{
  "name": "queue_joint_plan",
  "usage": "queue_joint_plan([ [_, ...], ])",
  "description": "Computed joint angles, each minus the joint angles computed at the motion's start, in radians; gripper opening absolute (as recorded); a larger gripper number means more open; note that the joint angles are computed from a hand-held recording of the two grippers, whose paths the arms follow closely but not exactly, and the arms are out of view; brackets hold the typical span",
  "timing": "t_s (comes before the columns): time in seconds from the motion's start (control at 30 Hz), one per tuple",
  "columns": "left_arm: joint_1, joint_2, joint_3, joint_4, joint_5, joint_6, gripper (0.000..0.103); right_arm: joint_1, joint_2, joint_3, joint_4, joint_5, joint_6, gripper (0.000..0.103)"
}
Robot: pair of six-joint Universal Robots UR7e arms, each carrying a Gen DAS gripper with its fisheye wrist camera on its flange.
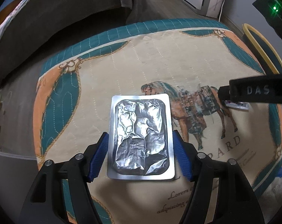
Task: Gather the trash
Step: 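Grasp the large foil blister pack with the left tool while the right tool grasps the small foil packet, then drop the small foil packet into the wastebasket with the right tool while the left tool drops the blister pack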
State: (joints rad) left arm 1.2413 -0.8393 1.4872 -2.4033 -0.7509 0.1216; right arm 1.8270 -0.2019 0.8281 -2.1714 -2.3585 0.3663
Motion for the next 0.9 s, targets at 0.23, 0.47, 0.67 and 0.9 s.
queue_joint_plan([
  [0.23, -0.007, 0.009, -0.005, -0.024, -0.025, 0.009, 0.068, 0.011, -0.007, 0.012, -0.029, -0.015, -0.016, 0.059],
  [0.47, -0.025, -0.003, 0.003, -0.067, -0.054, 0.024, 0.068, 0.024, -0.064, 0.075, -0.165, 0.021, -0.043, 0.059],
  [0.67, -0.057, -0.001, 0.01, -0.147, -0.071, 0.085, 0.068, 0.036, -0.107, 0.09, -0.284, 0.028, -0.14, 0.059],
  [0.9, -0.093, 0.023, 0.005, -0.219, -0.078, 0.154, 0.068, 0.019, -0.214, 0.183, -0.392, 0.065, -0.206, 0.059],
])
